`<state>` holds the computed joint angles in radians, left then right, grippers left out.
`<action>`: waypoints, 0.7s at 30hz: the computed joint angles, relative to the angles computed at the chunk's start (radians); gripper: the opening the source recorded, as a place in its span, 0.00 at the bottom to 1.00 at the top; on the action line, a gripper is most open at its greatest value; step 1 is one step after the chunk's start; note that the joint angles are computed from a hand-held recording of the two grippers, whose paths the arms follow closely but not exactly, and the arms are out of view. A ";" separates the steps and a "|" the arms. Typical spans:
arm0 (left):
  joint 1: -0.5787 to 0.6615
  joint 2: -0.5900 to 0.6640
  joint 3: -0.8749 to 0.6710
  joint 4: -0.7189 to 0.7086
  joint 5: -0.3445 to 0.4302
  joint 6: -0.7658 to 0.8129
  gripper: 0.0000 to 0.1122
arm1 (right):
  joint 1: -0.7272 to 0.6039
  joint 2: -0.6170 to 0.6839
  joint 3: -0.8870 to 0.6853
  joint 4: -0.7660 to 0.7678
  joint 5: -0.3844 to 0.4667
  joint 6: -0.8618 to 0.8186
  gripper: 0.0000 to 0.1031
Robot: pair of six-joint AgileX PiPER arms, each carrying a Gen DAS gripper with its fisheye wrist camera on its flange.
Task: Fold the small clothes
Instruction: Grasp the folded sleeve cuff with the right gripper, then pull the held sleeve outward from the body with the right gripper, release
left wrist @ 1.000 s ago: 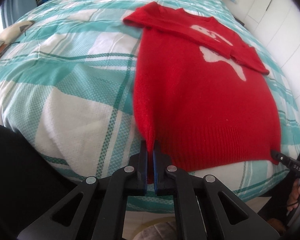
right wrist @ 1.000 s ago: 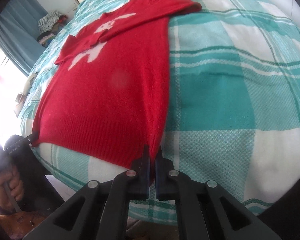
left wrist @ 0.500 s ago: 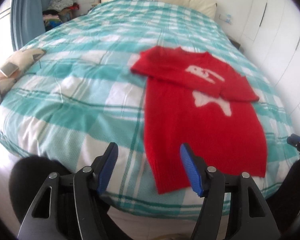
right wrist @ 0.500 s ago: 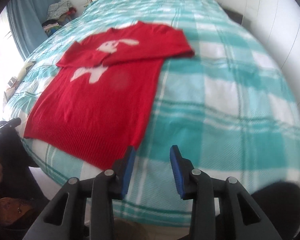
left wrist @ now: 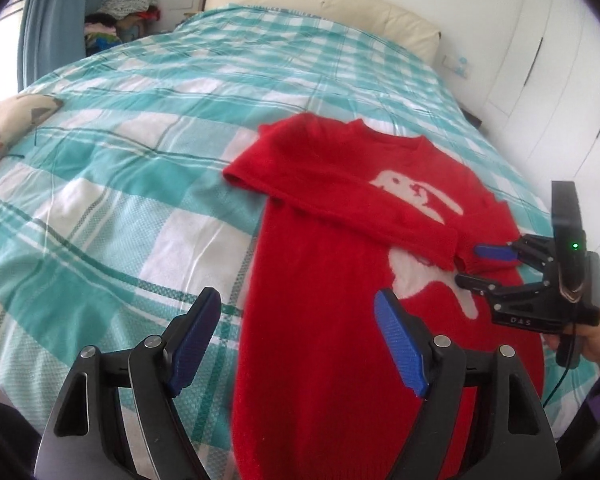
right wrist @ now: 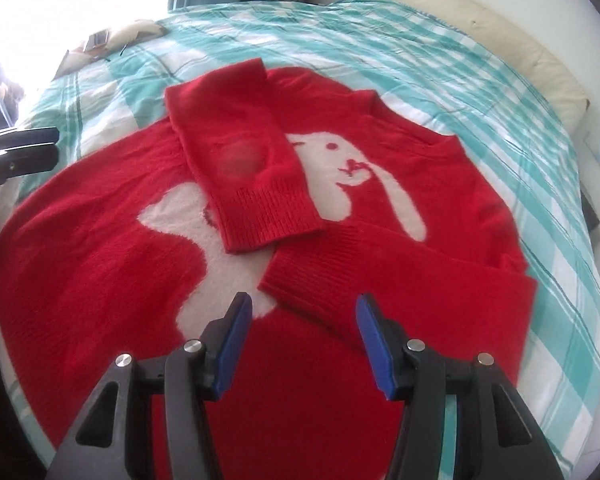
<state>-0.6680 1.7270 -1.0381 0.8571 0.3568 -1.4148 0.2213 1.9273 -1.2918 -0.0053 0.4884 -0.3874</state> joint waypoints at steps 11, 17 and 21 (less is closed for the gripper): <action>0.033 -0.010 0.007 -0.083 -0.017 0.034 0.72 | -0.457 -0.130 -0.032 0.217 -0.069 0.112 0.08; 0.024 0.013 -0.008 -0.088 0.012 0.027 0.72 | -0.739 -0.178 0.068 0.178 -0.160 0.238 0.08; 0.019 0.022 -0.014 -0.082 0.031 0.018 0.72 | -0.844 -0.153 0.036 0.259 -0.082 0.232 0.08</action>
